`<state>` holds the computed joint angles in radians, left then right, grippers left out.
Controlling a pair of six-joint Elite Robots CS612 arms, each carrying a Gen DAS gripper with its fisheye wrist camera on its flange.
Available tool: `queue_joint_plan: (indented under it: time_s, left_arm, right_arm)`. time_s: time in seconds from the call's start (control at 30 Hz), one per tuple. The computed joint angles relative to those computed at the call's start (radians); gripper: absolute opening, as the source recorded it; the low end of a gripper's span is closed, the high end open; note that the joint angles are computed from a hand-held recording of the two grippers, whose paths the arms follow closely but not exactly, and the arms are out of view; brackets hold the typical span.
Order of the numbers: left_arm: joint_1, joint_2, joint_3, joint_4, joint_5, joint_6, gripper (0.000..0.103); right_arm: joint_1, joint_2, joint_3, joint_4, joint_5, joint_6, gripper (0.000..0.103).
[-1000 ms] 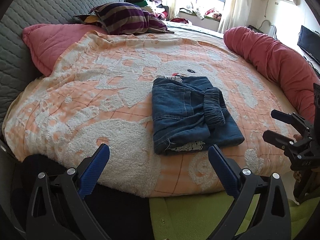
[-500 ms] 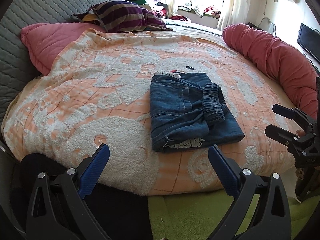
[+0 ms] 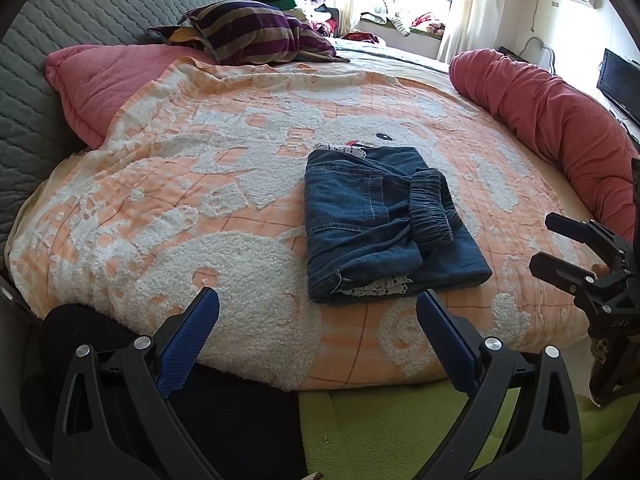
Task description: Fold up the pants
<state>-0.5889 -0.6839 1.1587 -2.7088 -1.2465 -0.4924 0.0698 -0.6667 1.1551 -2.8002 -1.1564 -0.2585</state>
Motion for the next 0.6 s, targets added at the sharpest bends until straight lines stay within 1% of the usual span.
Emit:
queue_joint_plan:
  time_s: [0.6]
  left_arm:
    - [0.000,-0.001,0.003,0.003,0.003,-0.007,0.098]
  right_arm:
    - [0.002,0.002,-0.002,0.008,-0.012,0.010,0.094]
